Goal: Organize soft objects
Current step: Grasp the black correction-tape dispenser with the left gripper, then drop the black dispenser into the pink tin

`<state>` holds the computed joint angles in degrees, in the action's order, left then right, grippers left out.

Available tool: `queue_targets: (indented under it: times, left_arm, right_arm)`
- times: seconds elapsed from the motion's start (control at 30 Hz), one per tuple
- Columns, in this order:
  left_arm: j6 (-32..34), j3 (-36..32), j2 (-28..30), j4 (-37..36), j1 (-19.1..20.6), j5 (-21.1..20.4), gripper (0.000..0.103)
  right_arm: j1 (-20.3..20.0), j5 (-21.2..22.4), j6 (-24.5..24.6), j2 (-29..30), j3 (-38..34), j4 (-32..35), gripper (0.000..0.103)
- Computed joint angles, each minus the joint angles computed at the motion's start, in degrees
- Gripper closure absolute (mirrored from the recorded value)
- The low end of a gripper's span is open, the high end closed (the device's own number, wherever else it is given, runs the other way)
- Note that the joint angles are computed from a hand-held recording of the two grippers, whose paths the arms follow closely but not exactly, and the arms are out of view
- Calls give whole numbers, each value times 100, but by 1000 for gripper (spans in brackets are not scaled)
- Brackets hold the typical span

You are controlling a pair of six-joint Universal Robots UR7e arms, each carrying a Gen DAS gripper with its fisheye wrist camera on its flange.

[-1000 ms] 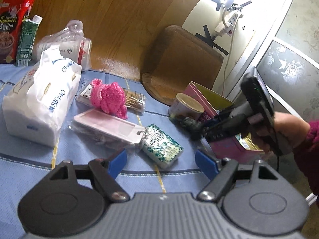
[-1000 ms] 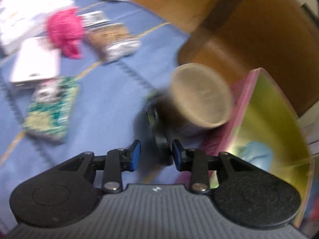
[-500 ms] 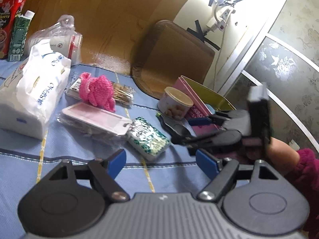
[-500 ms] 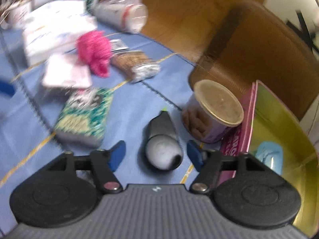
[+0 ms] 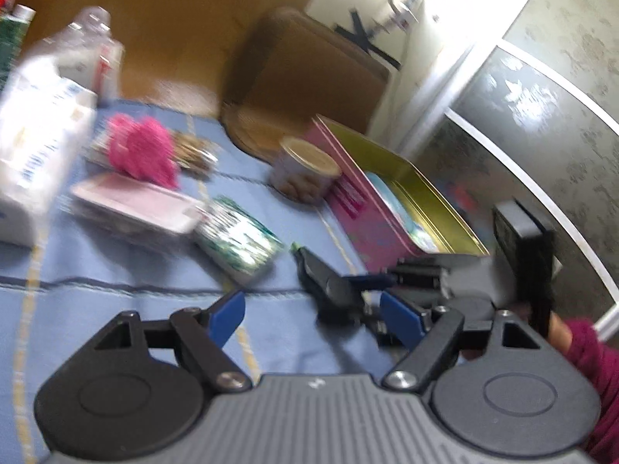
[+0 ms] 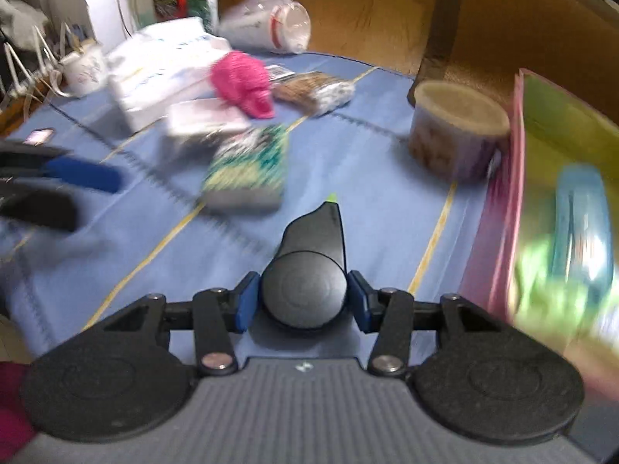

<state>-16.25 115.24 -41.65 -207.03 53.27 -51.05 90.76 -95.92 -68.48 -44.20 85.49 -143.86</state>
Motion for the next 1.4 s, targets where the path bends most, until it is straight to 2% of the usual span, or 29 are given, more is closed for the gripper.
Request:
queue_targets:
  times: [0.07,0.23,0.33,0.37,0.43,0.57,0.73,0.9,1.0,1.07,1.1,1.2,1.3,1.4]
  left_arm:
    - [-95,-204,57,397,102,-357,24]
    - [-632,-927,321,1632,407,-928,30]
    - [-707,-1280,476,2006,512,-1225,60]
    - [-710,-1436,509,2252,524,-1315,76]
    - [-589,-1658,580,2362,466,-1308,77]
    - [96,-2348,793,2655,226,-1086,77]
    - [888,-3878,1461,3258,154,-1188,76]
    - [1151,-5712,2455,4236,247,-1186,71]
    - [1235,-6461,2939,4508,215,-821,67]
    - [1181,-6411,2943,4453,209,-768,67]
    - [1159,-6216,2851,4338,207,-810,67]
    - [1282,-5493,2502,3789,145,-750,65]
    - [1463,-4485,2017,3098,50,-650,63]
    - [1478,-3314,1468,2491,-25,-523,63]
  right_arm:
    - [-245,426,91,-330,450,-165,52]
    - [-782,1536,468,-812,1343,-829,52]
    - [-948,1953,526,-875,1542,-1040,52]
    - [-977,2047,495,-900,1578,-1094,52]
    - [-992,2172,384,-896,1557,-1337,52]
    - [-1036,2671,381,-926,1344,-1628,52]
    - [-1042,2979,462,-720,970,-2679,52]
    - [-1088,2665,794,-278,196,-3189,51]
    - [-1045,2174,766,170,-312,-3718,51]
    - [-1031,1858,869,427,-533,-4219,47]
    - [-1063,1878,991,433,-561,-4255,47]
    - [-1200,2223,1370,261,-415,-4184,47]
    - [-1304,2581,1470,84,-72,-4387,47]
    - [-1362,2925,1482,-165,346,-4302,47]
